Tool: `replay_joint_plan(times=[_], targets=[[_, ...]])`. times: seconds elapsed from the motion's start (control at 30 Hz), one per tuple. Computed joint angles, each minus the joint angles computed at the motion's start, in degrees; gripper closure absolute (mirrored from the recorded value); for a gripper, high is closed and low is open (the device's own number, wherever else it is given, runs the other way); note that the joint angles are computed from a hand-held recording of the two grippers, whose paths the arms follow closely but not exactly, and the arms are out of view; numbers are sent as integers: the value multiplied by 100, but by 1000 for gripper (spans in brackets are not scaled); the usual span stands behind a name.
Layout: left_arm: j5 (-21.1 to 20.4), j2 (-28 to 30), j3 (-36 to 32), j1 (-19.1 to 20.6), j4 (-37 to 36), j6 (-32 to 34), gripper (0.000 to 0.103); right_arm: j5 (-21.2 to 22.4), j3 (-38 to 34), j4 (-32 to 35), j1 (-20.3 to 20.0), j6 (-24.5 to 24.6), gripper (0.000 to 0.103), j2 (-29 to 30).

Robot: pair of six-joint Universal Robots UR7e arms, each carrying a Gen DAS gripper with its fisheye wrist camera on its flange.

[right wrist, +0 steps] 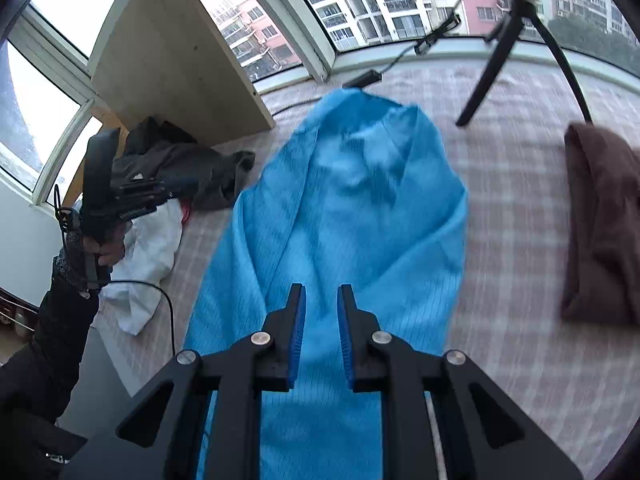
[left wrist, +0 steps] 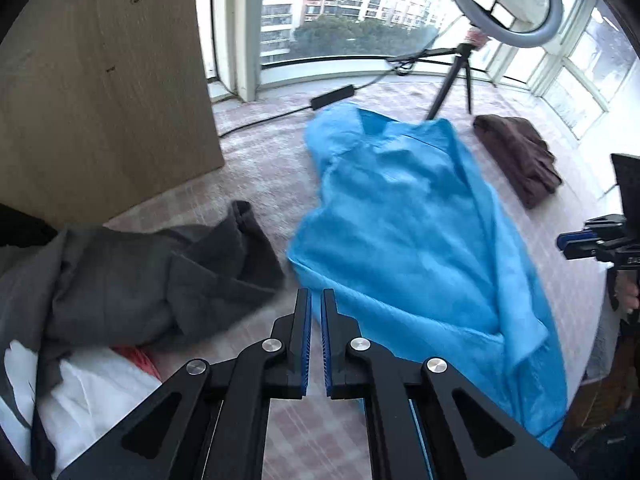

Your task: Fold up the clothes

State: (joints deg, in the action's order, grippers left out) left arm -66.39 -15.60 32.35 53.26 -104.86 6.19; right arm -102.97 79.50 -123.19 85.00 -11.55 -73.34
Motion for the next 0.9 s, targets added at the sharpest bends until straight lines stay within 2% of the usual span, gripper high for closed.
replay_joint_plan(times=[0.1, 0.23, 0.3, 0.4, 0.57, 0.67, 0.8, 0.9], targets=[[-541, -507, 944, -146, -168, 82, 98, 179, 791, -99, -40, 272, 87, -302], [-1312, -615, 1379, -336, -88, 287, 97, -146, 1178, -461, 62, 313, 87, 5], [-1365, -618, 1554, -449, -85, 333, 97, -420, 1165, -677, 76, 415, 86, 237], [-1467, -739, 1888, -551, -201, 354, 98, -412, 1210, -859, 102, 557, 88, 225], [-1574, -1464, 3038, -618, -797, 343, 98, -271, 2435, -1762, 366, 678, 87, -1087], [-1409, -2155, 4182, -695, -1319, 64, 99, -246, 3416, -2257, 493, 881, 87, -2071], [-1281, -3321, 5832, -890, -1918, -556, 99, -637, 4665, -2520, 627, 1159, 86, -3256], [-1235, -4138, 6971, -1088, -2362, -1224, 99, -1088, 5390, -2552, 694, 1237, 85, -3871]])
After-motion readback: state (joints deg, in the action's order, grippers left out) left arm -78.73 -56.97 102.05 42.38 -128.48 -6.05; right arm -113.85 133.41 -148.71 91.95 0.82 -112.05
